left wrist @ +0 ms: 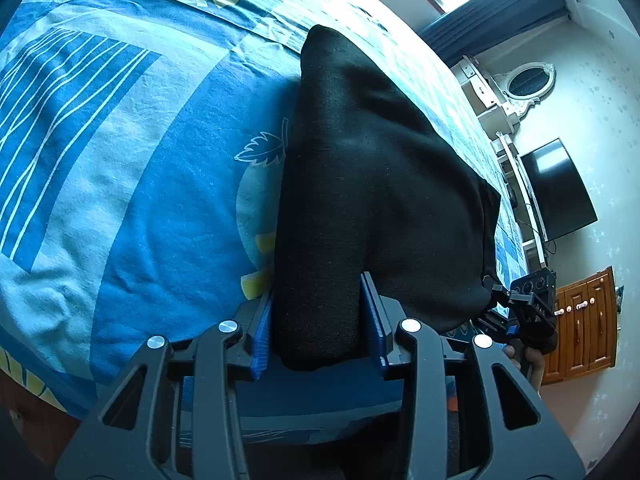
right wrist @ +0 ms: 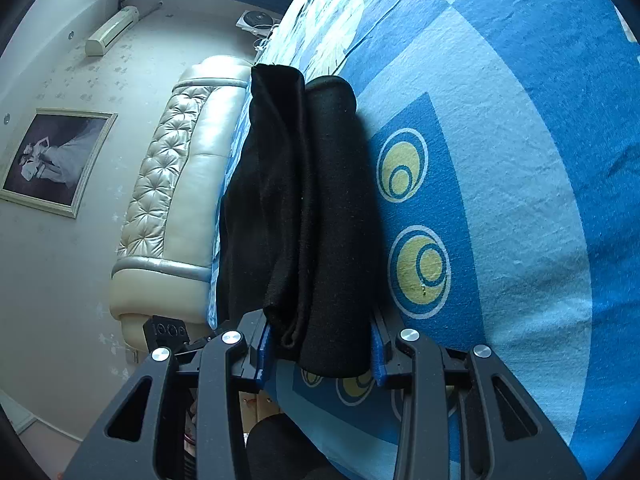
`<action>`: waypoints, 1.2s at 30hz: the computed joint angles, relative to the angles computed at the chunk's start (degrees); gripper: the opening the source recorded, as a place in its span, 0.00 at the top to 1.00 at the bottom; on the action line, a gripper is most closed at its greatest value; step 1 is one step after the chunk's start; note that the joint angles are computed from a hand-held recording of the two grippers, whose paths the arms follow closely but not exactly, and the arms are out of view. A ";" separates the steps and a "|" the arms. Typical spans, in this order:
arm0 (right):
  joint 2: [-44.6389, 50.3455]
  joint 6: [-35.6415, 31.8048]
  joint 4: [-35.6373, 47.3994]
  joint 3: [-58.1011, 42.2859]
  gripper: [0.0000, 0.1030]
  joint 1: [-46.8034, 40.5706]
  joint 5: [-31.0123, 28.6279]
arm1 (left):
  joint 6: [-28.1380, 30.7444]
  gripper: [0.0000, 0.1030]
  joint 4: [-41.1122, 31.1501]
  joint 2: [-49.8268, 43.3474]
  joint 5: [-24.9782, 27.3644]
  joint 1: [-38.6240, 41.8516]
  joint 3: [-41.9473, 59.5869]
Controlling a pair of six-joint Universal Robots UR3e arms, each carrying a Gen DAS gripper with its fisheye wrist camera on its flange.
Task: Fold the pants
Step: 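Lower the folded pants onto the bed with both tools and open them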
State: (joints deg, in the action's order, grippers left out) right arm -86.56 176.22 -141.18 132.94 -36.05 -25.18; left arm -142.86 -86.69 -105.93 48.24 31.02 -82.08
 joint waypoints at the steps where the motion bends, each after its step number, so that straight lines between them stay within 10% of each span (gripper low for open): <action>1: -0.05 -0.55 0.51 0.05 0.64 -0.26 0.11 | 0.01 0.62 0.08 0.13 0.15 -0.04 0.00; 15: -2.07 -5.58 5.54 3.78 0.63 -4.52 3.50 | -4.32 0.24 14.28 4.56 5.20 -1.99 -6.89; 29: -6.06 -8.25 12.12 5.34 0.61 -7.38 4.41 | -4.68 0.14 18.07 6.24 6.59 -1.26 -9.79; 36: -14.53 -18.28 31.85 5.07 0.57 -12.49 3.01 | -4.00 0.13 20.67 11.15 8.26 -0.68 -14.28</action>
State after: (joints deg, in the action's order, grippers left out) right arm -101.09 157.94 -109.33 138.01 -48.53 -22.17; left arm -146.86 -66.02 -94.78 56.50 30.34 -96.36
